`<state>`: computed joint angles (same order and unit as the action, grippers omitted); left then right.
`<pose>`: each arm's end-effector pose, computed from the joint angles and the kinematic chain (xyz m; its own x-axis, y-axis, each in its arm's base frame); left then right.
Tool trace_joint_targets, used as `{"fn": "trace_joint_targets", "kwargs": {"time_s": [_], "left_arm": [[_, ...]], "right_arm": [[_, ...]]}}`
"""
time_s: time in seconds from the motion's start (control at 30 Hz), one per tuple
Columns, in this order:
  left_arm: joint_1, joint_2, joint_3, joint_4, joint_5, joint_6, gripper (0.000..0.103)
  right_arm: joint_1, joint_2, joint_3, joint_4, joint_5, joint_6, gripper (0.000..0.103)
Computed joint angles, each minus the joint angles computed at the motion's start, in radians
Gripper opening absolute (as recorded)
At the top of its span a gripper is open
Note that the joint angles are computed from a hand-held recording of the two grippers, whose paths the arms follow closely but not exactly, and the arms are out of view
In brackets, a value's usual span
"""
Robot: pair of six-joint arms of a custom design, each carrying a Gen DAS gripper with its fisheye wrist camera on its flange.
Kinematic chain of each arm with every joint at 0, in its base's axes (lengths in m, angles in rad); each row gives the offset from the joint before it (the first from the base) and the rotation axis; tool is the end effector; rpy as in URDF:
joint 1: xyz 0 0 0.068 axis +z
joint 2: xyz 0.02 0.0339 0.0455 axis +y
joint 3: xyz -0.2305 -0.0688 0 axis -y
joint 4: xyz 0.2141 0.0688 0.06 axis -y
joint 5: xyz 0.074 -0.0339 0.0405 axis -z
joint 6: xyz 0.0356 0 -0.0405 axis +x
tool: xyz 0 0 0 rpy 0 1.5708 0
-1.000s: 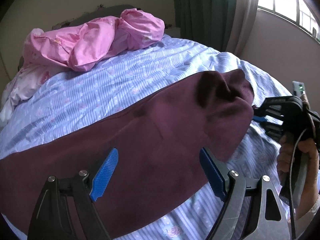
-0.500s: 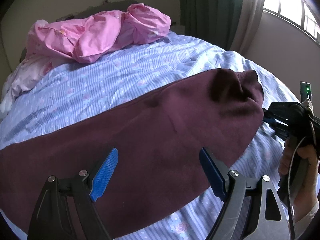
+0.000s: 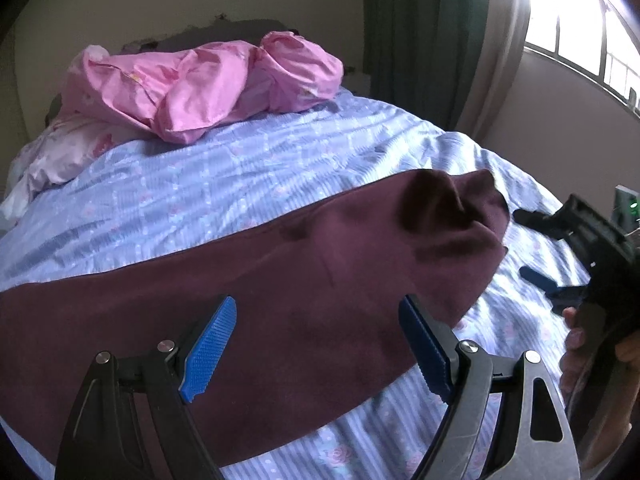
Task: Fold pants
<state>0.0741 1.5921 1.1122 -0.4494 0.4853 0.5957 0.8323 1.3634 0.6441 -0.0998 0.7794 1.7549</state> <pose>0.3060 0.0061 0.2138 -0.5419 0.4574 -0.7050 0.6245 0.7806 0.0264 0.1807 0.1613 0.1706 -0.1095 0.9186 -0.3798 0.5206 0.3784 0.7653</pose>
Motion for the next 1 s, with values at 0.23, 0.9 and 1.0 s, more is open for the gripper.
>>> {"fn": "trace_joint_targets", "kwargs": {"time_s": [0.23, 0.9, 1.0], "left_arm": [[0.020, 0.044, 0.017, 0.018, -0.008, 0.005, 0.085], [0.106, 0.143, 0.084, -0.016, 0.013, 0.058, 0.085], [0.152, 0.165, 0.117, -0.030, 0.024, 0.109, 0.085]], "right_arm": [[-0.099, 0.180, -0.067, 0.352, -0.180, -0.055, 0.085], [-0.224, 0.302, 0.135, 0.187, -0.250, -0.142, 0.041], [-0.170, 0.279, 0.217, 0.047, -0.162, -0.174, 0.035]]}}
